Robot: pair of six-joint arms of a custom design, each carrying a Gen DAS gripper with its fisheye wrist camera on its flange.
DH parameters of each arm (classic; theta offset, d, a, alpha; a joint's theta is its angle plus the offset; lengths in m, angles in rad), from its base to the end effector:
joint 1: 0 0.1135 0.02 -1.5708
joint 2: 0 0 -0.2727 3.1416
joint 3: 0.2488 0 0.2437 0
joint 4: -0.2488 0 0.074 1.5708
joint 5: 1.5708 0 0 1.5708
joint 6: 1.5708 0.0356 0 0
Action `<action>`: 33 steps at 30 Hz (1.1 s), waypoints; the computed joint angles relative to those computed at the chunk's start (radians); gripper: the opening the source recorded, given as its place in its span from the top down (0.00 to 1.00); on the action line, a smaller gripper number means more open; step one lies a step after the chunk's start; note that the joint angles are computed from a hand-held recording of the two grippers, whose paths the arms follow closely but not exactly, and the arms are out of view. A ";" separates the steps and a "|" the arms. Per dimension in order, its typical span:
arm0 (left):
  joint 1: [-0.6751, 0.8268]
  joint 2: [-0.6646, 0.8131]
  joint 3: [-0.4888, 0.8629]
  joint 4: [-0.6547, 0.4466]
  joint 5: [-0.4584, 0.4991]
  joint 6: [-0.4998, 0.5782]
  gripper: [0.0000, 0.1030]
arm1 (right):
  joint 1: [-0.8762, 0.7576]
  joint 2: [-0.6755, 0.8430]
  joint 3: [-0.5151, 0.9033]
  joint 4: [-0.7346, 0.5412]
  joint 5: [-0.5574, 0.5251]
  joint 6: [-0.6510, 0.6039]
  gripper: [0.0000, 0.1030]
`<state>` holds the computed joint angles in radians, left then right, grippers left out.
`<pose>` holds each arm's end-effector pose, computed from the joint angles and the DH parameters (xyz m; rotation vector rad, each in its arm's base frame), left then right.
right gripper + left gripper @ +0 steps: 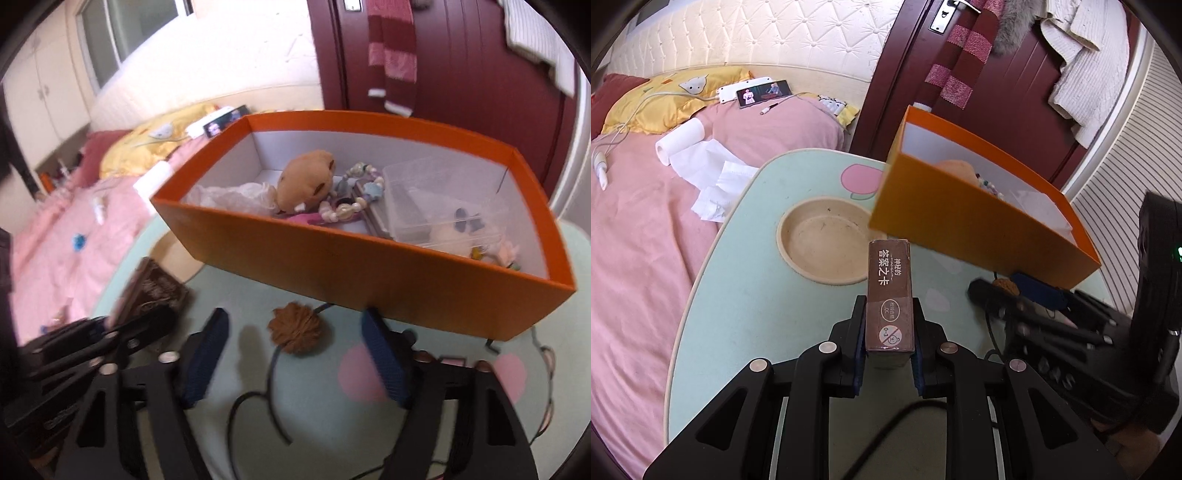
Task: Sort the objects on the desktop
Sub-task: 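Grasp the walnut with the right gripper while the left holds the brown box, then carry brown box and walnut into the orange box and open both grippers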
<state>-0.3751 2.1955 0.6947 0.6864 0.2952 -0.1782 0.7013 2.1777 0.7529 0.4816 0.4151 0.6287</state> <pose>0.3033 -0.1306 0.0247 0.3806 2.3974 -0.6096 0.2628 0.2031 0.0263 0.0768 2.4053 0.0829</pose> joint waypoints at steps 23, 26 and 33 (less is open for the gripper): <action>-0.030 -0.043 -0.013 -0.010 -0.020 -0.016 0.79 | 0.006 -0.236 -0.341 0.370 -0.096 -0.070 0.73; -0.037 -0.094 -0.039 0.028 -0.022 -0.017 0.79 | -0.017 -0.299 -0.387 0.402 -0.090 -0.091 0.73; -0.072 -0.196 0.052 -0.055 -0.052 0.036 0.79 | -0.134 -0.383 -0.439 0.436 -0.095 -0.131 0.73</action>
<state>-0.4474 1.9993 0.7469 0.6319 0.2436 -0.1427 0.5676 1.7948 0.3143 0.9174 0.3199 0.4972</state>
